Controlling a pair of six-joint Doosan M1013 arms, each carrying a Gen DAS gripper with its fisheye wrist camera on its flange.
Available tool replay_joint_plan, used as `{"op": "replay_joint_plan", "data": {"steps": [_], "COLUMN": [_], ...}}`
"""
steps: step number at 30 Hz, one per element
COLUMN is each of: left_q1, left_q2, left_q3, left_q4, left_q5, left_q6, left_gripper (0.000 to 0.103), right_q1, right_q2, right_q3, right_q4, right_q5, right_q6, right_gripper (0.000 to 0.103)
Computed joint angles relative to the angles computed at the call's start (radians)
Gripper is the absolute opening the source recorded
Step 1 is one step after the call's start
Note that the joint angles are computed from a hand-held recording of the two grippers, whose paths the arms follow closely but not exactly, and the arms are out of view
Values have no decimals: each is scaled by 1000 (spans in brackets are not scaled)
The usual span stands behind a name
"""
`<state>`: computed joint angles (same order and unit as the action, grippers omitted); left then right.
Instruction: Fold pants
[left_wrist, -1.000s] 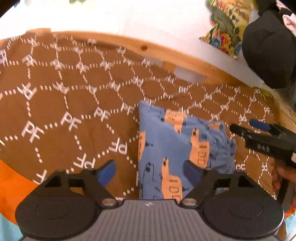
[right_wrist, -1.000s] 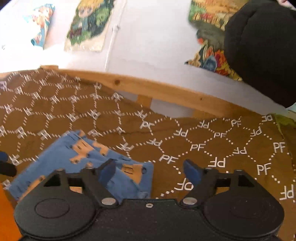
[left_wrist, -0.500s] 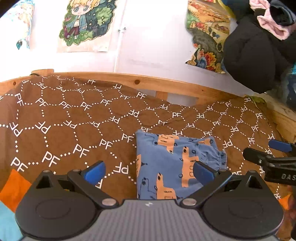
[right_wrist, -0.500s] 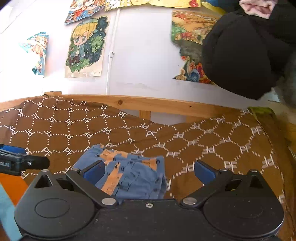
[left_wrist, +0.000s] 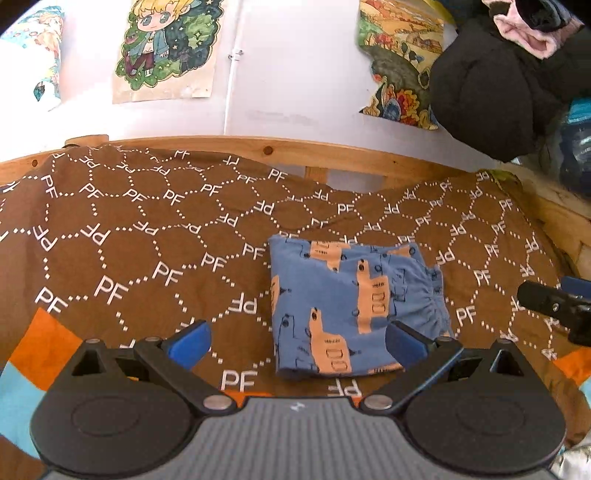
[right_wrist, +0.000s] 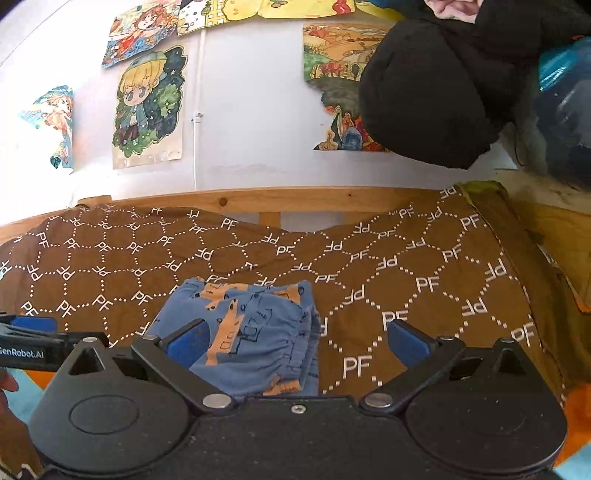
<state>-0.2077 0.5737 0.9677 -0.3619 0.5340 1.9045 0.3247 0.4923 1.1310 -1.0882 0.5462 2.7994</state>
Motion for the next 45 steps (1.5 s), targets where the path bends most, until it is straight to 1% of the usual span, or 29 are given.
{"op": "replay_joint_plan", "data": {"steps": [8,11,14,21,26,45], "left_q1": [1,-3,-4,-3,-3,0], "left_q2": [-29,-38,-40,-46,-47,-46], "left_q3": [63,86,95,108,108,105], "left_q4": [-9,33,62,86,98,106], "left_q5": [-8,-22,-18,1,15,14], "left_q6": [32,6,-18,-37,-45,-57], "left_gripper": [103,103,103,103,103,103], "right_q1": [19,24,29,30,30,27], "right_q2": [-18,-17,-15,-11,-11,-9], "right_q3": [49,59,63,60,60,56], "right_q4": [26,40,45,108,101,127], "right_q5": [20,22,27,27,33,37], "right_q6": [34,44,47,-12,-4,-21], "right_gripper": [102,102,102,102,102,102]}}
